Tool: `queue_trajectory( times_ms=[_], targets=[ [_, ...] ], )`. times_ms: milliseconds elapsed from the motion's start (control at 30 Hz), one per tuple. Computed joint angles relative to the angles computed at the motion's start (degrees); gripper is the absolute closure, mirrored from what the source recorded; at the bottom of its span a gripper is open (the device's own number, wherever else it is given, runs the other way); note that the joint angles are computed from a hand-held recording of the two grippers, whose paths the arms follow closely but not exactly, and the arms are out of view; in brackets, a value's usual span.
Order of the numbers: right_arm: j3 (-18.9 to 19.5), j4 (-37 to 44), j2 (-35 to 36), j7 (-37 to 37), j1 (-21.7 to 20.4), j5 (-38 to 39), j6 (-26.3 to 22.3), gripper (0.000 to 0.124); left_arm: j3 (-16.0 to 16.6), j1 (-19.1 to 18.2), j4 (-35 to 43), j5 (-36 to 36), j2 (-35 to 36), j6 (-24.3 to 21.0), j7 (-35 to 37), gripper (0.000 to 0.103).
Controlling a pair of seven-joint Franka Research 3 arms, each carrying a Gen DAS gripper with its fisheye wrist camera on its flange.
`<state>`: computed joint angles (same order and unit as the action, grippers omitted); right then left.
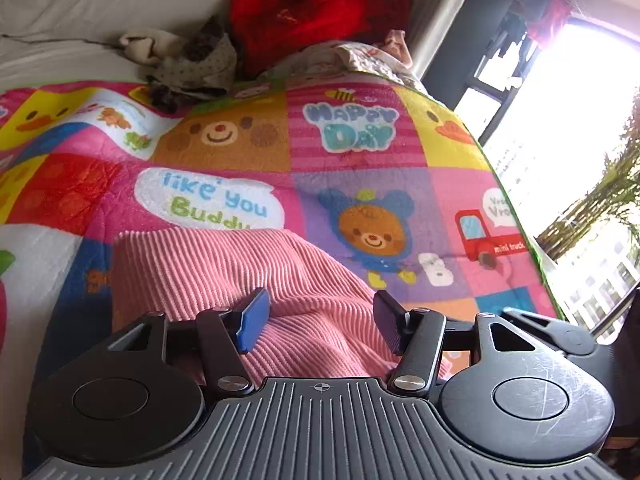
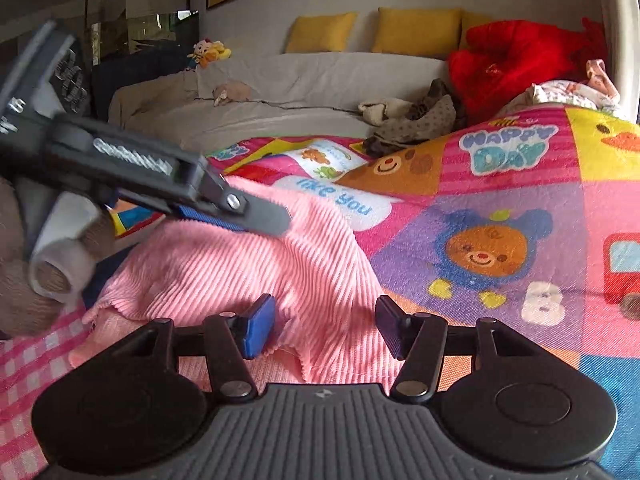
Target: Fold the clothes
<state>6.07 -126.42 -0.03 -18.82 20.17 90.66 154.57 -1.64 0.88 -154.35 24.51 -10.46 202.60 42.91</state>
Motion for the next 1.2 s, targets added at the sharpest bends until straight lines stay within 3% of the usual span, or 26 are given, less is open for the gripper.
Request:
queue_trajectory(
  times_ms=[133,233,433,567,667,900,1067,1200],
  targets=[
    [-0.44,-1.58,-2.38,1.03,-0.14,-2.4,-6.01,0.067,1.24,-0.23,0.64,2.64,1.08,0.84,-1.53,0.041],
    [0.77,-0.7,0.15,3.02,1.2,-5.45,-2.42,0.066,0.59,0.4,-0.99,1.44,-0.89,1.21,-1.81,0.042],
    [1.28,0.05,2.16,6.08,1.28,-6.9,-0.49,0.062,-8.97,6.5,-9.75,-12.27,-11.8,1.14,7.0,0.037],
    [1.37,-0.61,1.43,5.88,1.33,-7.79,0.33,0.061,-10.67,6.46,-13.68,-16.25,-15.32,0.55,8.37,0.042],
    [0.96,-0.92,0.49,8.48,1.08,-10.27,-0.6,0.061,-14.0,7.97,-15.22,-19.44,-16.02,1.44,10.01,0.042],
    [-0.09,2.34,-1.32,9.71,0.69,-8.21,-2.41,0.061,-13.28,6.37,-15.02,-21.31,-13.93,3.04,12.67,0.042],
    [1.87,11.83,6.2,14.42,2.08,-8.66,1.59,0.061,-13.81,6.09,-14.85,-22.96,-13.82,2.61,14.21,0.042],
    [3.61,17.32,14.64,24.6,4.33,-21.43,9.95,0.062,-14.56,6.31,-15.57,-24.3,-15.75,1.05,14.36,0.042]
  ],
)
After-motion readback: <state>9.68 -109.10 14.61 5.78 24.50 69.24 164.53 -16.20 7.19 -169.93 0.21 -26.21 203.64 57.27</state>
